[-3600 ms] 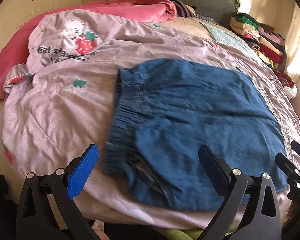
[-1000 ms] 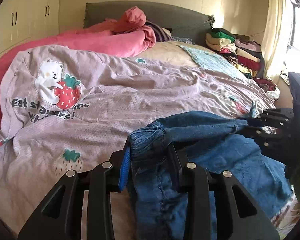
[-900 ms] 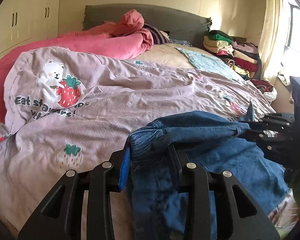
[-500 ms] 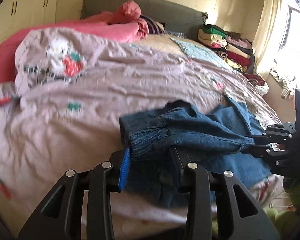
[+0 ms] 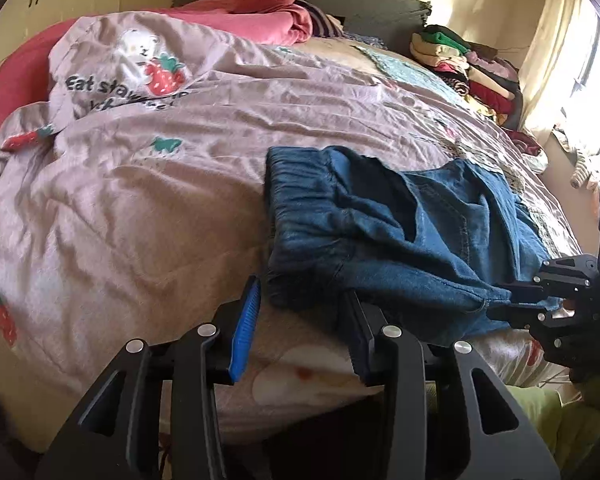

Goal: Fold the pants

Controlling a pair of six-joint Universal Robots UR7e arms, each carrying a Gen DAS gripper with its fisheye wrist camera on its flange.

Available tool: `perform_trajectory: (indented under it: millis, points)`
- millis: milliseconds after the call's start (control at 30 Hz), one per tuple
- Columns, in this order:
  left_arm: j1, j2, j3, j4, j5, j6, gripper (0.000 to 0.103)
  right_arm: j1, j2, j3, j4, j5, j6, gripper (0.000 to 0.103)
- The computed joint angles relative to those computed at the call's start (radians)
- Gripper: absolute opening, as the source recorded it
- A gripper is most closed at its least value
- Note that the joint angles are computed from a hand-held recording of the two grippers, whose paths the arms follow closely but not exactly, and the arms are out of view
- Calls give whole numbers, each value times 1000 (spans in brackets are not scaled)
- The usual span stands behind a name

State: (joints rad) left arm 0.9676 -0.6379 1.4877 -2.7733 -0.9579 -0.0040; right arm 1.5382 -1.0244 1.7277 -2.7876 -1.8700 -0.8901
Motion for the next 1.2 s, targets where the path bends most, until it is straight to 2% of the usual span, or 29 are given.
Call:
perform_trajectory:
  millis: [200, 300, 467, 533, 600, 667, 733, 800, 867, 967, 1100, 1200]
  points:
    - [-19, -36, 44, -49, 62, -26, 38, -4, 6, -5, 34, -10, 13, 12]
    - [-25, -40, 37, -71, 41, -29, 38, -7, 6, -2, 41, -5, 15, 14]
    - [-46, 21, -43, -38, -29, 32, 38, -4, 4, 9, 52, -7, 4, 14]
    - [-48, 52, -80, -5, -20, 50, 38, -9, -2, 6, 72, 8, 19, 14]
    - [-49, 90, -120, 57, 46, 53, 38, -11, -17, 8, 101, 25, 25, 19]
    - [-41, 103, -133, 106, 71, 35, 38, -9, -26, 8, 111, 33, 20, 20]
    - [-27, 99, -124, 109, 57, 16, 38, -12, -47, 23, 88, 64, 22, 22]
    - [-23, 93, -111, 94, 54, 16, 38, -15, -57, 30, 41, 84, 35, 33]
    - [-18, 90, -107, 87, 44, 15, 38, -15, -53, 23, 11, 89, 55, 37]
    - [-17, 92, -107, 81, 46, 21, 38, -8, -22, -10, 3, 48, 102, 41]
    - [-16, 95, -105, 73, 45, 22, 38, -7, 46, -69, 85, -104, 219, 47]
    - [-19, 100, -102, 64, 53, 32, 39, -9, 50, -61, 70, -104, 228, 48]
